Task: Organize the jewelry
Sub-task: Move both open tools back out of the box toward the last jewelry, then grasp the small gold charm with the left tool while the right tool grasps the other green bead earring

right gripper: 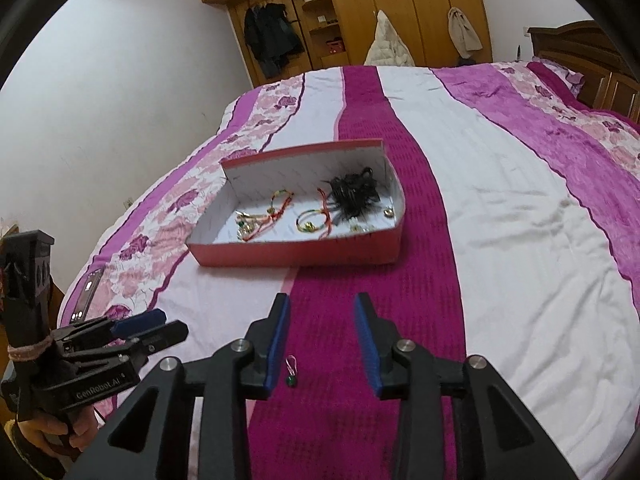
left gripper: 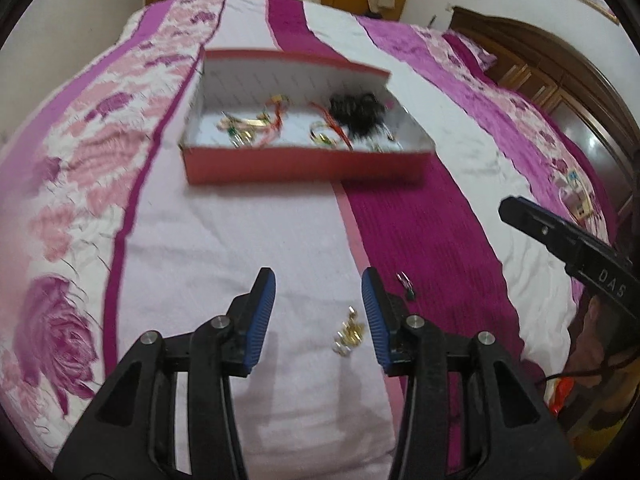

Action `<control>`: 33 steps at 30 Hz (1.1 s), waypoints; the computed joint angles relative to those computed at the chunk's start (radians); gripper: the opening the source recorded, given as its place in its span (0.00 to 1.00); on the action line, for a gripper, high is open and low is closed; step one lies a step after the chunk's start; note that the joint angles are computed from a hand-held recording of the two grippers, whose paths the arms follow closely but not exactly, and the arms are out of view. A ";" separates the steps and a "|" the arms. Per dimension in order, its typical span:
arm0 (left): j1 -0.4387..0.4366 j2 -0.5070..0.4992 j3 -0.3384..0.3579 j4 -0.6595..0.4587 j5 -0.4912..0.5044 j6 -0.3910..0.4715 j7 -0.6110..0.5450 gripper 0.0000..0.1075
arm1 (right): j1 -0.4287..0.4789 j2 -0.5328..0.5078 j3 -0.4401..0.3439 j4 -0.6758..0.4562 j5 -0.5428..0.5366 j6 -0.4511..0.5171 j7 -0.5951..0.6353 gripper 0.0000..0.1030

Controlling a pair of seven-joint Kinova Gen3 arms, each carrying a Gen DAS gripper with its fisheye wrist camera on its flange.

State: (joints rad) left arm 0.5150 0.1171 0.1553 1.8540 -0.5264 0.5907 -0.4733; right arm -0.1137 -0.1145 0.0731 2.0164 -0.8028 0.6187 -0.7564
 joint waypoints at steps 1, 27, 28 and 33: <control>-0.002 0.005 0.006 -0.002 0.015 0.002 -0.017 0.34 | 0.002 -0.002 0.001 0.006 0.003 -0.001 -0.001 0.35; 0.124 0.167 -0.057 -0.107 0.063 0.116 -0.147 0.25 | 0.074 0.038 -0.004 0.034 0.063 0.038 -0.087 0.36; 0.129 0.169 -0.059 -0.109 0.052 0.122 -0.141 0.15 | 0.074 0.041 -0.005 0.033 0.064 0.039 -0.089 0.36; 0.091 0.151 -0.046 -0.091 0.097 0.077 -0.166 0.02 | 0.073 0.039 -0.013 0.033 0.079 0.043 -0.099 0.36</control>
